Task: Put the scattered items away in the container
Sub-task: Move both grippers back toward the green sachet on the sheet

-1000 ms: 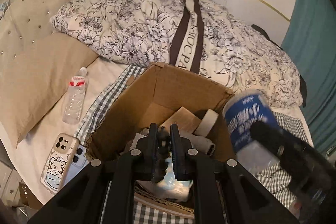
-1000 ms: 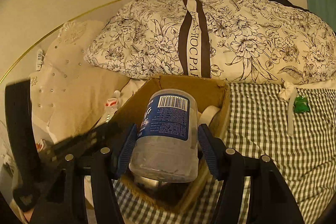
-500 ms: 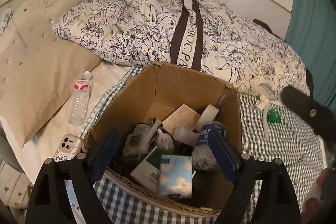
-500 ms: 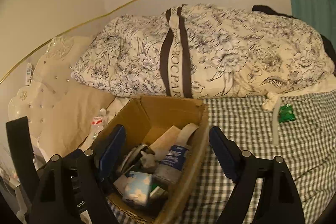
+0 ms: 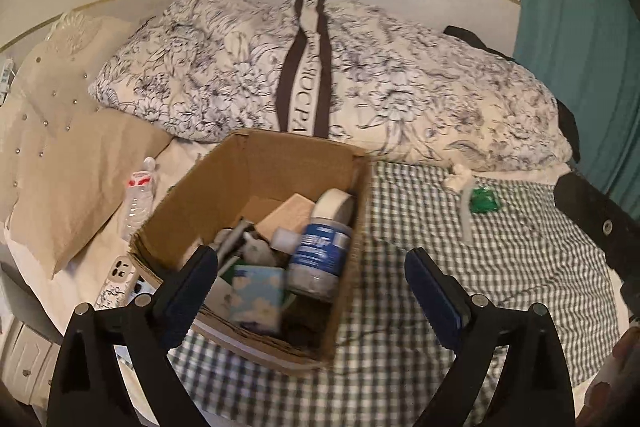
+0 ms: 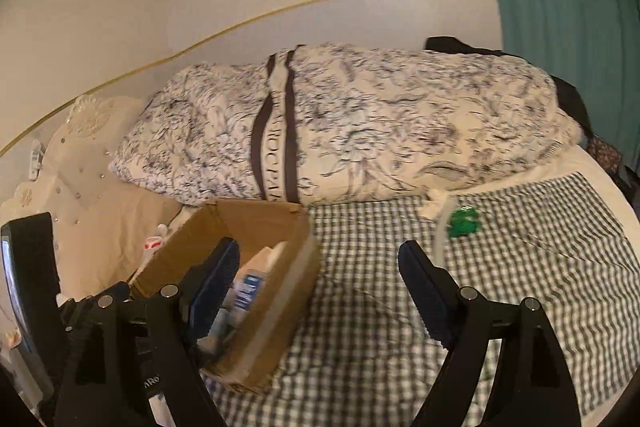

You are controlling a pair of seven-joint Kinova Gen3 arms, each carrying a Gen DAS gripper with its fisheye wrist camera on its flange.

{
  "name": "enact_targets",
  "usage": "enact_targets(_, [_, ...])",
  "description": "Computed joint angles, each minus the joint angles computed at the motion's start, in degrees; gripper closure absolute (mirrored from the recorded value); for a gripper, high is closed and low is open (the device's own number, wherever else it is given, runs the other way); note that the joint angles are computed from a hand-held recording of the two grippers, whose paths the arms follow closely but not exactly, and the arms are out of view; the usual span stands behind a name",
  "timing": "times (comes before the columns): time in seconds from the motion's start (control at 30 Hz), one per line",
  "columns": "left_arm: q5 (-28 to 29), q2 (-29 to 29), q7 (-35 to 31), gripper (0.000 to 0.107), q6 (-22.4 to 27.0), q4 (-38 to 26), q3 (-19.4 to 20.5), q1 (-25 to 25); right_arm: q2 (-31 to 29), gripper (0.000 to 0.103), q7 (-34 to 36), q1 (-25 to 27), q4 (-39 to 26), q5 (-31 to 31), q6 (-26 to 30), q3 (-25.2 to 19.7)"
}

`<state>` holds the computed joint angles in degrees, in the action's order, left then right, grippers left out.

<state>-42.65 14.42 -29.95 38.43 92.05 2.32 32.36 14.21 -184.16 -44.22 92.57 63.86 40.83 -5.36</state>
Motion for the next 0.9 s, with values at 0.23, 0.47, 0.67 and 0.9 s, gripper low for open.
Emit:
enact_targets(0.23, [-4.21, 2.20, 6.81, 0.007, 2.69, -1.70, 0.91, 6.34, -7.12, 0.021, -9.21, 2.31, 10.66, 5.16, 2.19, -1.88])
enact_targets(0.47, [-4.44, 8.46, 6.12, 0.007, 4.52, -6.60, 1.04, 11.16, -13.04, 0.021, -18.34, 9.38, 22.11, 9.17, 0.30, -4.23])
enact_targets(0.67, [-0.43, 15.71, 0.66, 0.007, 4.98, -14.06, -0.52, 13.37, -14.11, 0.021, -23.32, 16.02, 27.32, 12.89, -2.85, -4.91])
enact_targets(0.9, [6.01, 26.17, -9.18, 0.007, 8.41, -27.50, -2.01, 13.06, -9.74, 0.021, -26.64, 22.52, 26.62, 20.16, -12.33, -1.71])
